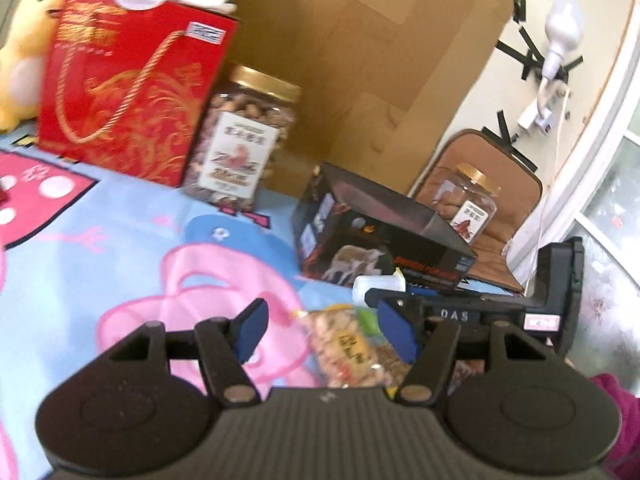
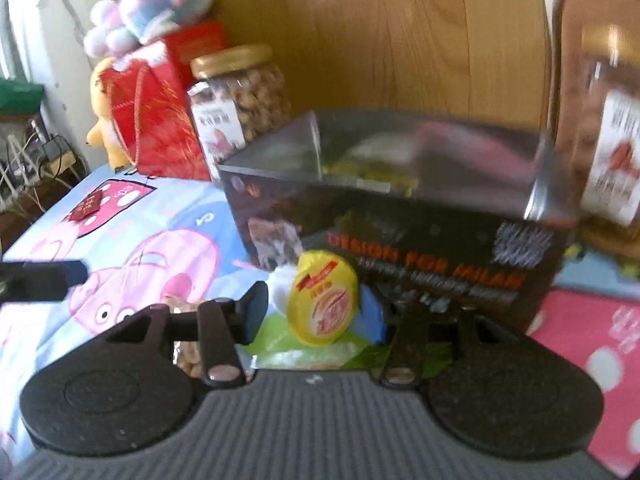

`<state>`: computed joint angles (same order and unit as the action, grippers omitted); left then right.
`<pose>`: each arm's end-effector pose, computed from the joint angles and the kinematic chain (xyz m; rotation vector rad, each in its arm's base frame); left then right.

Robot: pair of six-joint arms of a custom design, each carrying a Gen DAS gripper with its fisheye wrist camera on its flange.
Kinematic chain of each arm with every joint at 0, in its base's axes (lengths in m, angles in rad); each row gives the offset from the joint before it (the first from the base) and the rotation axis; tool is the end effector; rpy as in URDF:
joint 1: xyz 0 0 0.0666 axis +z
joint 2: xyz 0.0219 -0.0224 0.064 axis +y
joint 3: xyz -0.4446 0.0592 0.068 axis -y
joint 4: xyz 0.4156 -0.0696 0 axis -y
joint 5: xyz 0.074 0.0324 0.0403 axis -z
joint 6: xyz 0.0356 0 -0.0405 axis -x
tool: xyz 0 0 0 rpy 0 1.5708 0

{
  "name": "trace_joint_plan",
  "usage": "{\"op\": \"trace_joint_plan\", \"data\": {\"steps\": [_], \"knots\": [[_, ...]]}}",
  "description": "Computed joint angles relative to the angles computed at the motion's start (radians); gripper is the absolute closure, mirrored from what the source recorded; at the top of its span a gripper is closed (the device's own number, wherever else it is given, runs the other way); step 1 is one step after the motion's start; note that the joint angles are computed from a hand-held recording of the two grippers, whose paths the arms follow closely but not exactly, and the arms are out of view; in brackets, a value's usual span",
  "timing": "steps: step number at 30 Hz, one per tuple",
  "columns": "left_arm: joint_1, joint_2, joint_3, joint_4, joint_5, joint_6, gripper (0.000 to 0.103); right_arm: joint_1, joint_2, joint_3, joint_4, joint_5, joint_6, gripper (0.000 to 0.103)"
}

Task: Organize snacks
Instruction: 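Move the right gripper to the white cup with yellow lid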

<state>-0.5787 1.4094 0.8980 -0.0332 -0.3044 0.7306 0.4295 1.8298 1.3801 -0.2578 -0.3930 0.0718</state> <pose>0.4010 -0.2497 0.3209 -0.3427 2.0947 -0.4682 0.5917 0.2856 0.2927 -0.7691 2.1598 0.6343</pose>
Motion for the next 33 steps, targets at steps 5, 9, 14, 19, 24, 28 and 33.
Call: {"op": "trace_joint_plan", "data": {"steps": [5, 9, 14, 19, 24, 28, 33], "knots": [[0.004, -0.012, -0.025, 0.011, 0.005, 0.034, 0.041, 0.003, -0.014, -0.019, 0.021, -0.016, -0.067, 0.065], [-0.012, -0.006, -0.02, 0.031, 0.025, 0.039, 0.041, 0.013, -0.086, -0.101, 0.077, 0.014, -0.005, 0.075], [-0.054, 0.014, 0.01, 0.042, 0.053, 0.002, 0.041, 0.002, -0.206, -0.241, 0.123, 0.005, 0.077, 0.097], [-0.087, 0.05, 0.059, 0.017, 0.074, -0.049, 0.039, -0.049, -0.317, -0.385, 0.121, -0.038, 0.129, 0.096], [-0.1, 0.086, 0.105, -0.015, 0.114, -0.035, 0.039, -0.079, -0.381, -0.487, 0.203, -0.003, 0.15, 0.083], [-0.121, 0.097, 0.123, -0.062, 0.082, -0.037, 0.034, -0.101, -0.377, -0.495, 0.235, -0.022, 0.09, 0.075], [-0.152, 0.043, 0.045, -0.048, 0.065, 0.033, 0.034, -0.091, -0.393, -0.525, 0.214, -0.136, 0.111, 0.057]]}}
